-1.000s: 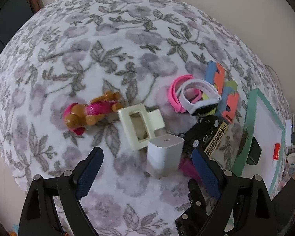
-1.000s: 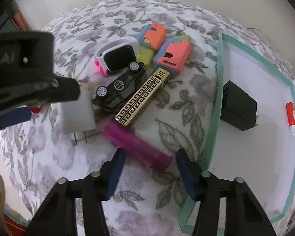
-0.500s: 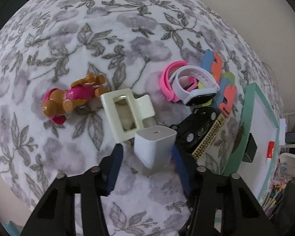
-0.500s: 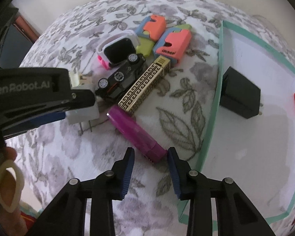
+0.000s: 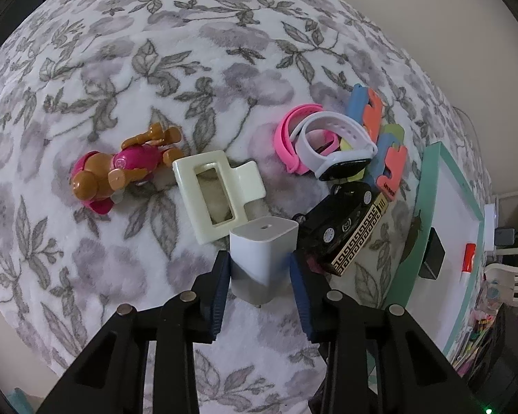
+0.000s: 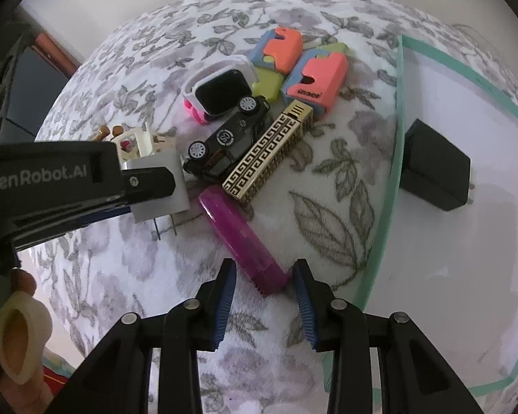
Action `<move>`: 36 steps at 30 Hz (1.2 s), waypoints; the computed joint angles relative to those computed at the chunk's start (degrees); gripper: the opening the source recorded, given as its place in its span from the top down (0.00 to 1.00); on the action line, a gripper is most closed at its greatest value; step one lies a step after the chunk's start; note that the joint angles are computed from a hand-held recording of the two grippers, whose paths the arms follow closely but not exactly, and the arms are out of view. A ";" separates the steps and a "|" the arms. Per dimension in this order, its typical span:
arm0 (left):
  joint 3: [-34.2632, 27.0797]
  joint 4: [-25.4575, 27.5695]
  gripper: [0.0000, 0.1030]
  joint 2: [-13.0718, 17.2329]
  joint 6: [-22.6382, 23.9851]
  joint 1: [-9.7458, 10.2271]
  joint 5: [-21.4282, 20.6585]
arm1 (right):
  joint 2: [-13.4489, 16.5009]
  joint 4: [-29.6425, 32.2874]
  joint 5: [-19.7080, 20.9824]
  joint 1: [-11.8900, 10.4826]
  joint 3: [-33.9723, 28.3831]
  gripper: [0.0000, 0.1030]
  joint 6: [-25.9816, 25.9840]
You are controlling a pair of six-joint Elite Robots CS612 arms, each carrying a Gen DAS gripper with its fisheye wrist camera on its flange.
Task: Organize rigid objects
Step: 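Return the left gripper to the pile and grasp the white charger cube, then grasp the pink tube with the right gripper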
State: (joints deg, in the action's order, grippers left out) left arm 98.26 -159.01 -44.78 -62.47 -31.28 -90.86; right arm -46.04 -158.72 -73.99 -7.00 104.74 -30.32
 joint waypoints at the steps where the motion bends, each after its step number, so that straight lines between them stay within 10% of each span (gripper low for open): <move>1: -0.01 0.41 0.65 -0.10 0.25 -0.06 0.01 | 0.36 -0.80 -0.35 0.43 -0.13 0.63 0.28; 14: 2.28 0.03 0.66 -1.34 -0.15 0.11 -2.64 | 1.67 -6.33 -2.40 2.23 -0.15 0.60 -3.30; 22: 3.14 -1.55 0.66 -1.67 -1.75 0.39 -3.31 | 0.03 4.76 3.94 0.58 -0.70 0.59 -6.16; 36: 2.91 -1.41 0.66 -1.59 -2.59 0.44 -2.51 | 1.08 -5.47 0.59 2.00 0.17 0.61 -5.27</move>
State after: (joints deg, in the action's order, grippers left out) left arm 101.18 -160.42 -46.36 -65.06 -30.84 -93.37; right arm -44.96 -164.19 -73.40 -5.00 104.91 -35.58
